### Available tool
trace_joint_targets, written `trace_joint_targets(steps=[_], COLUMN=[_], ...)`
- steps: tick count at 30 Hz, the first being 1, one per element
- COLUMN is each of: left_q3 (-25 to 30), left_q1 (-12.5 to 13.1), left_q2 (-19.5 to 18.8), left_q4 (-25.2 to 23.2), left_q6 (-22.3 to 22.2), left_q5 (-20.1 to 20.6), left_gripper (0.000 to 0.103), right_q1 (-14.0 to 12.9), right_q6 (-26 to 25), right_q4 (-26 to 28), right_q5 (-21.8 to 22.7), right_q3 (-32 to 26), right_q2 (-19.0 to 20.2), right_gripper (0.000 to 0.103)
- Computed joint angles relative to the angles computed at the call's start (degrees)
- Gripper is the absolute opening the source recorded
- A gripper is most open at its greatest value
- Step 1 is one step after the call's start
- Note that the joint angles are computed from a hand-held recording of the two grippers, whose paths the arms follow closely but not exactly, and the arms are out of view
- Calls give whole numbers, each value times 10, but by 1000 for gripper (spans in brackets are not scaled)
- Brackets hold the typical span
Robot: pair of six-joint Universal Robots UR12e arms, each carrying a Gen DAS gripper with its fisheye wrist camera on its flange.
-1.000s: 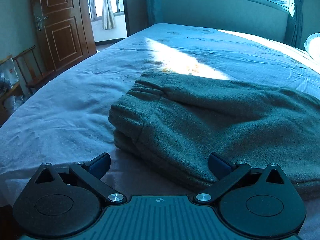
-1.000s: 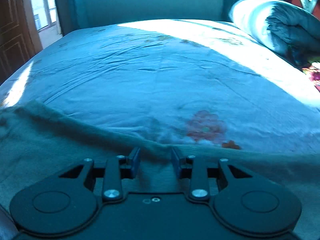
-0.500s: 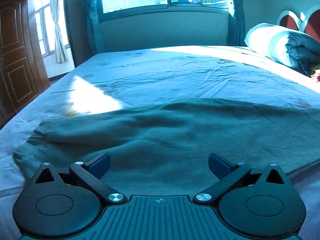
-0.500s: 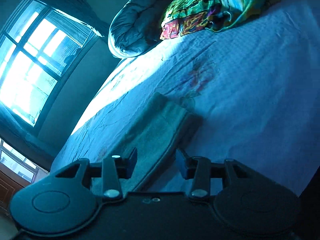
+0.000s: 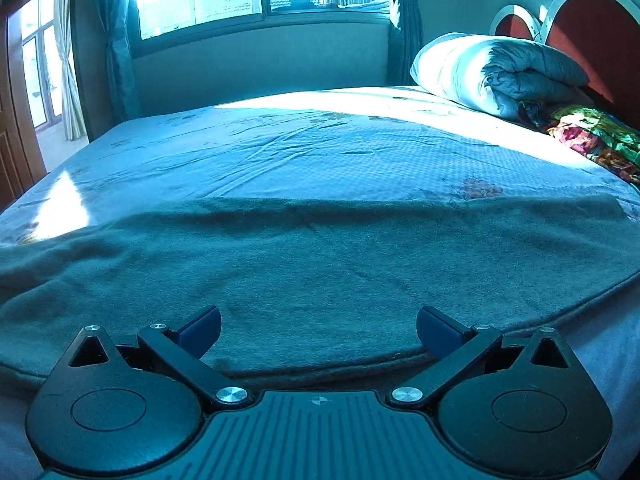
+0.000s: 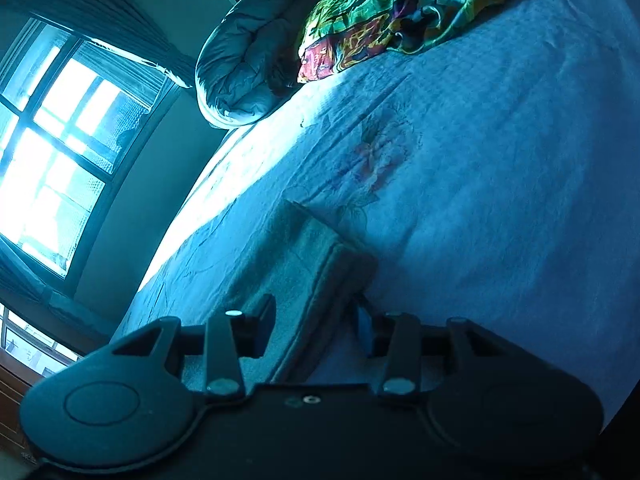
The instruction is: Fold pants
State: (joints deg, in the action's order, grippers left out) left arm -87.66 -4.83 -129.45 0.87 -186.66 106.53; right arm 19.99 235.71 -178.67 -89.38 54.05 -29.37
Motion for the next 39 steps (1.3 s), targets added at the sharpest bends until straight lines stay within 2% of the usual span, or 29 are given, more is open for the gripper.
trace_joint_targets(steps=[2,4,6,7,9,14,19,24,29,30,34,39], left_q3=[3,15,24,29,39,30,28,29,30,30,27,29], left_q1=[-2,-10,-19,-23,-22,-32,-32,-33,-32,-32,-30,-31], left_q2=[0,-4,-10,-13,-16,-17,-16,-21,-22,-22,-21,-23], left_q4=[-2,-13,-14,-23,-73,-50,-47,-41,-42,-42,-36,-36], left_q6=[-14,5,21,25,17,9,-13,-5,-7,-7,-7,-7], left_q5=[-22,-32,-24,-19,-44,-13,-12,-13,-16,-18,-25,-22], left_gripper=[103,103,103,103,103,103,103,103,103,103,103,103], right_q1=[-1,-1,-2,-3,-3,-4,-3,-5,0,-1,-1,0], right_q6=[-2,2,11,13,12,14,36,85,111,115,93,60], right_q4=[2,-3,-16,-18,-17,-24,-38,-53,-63,-70,-78,-83], right_q5=[7,6,4,6,7,10,5,5,-35,-31,-22,-22], right_q3=[-2,0,5,5,6,11,13,17,29,32,46,30], right_q2=[3,3,2,3,3,1,2,4,-2,-2,-8,5], right_gripper=[25,20,16,16,13,13,16,14,20,21,22,21])
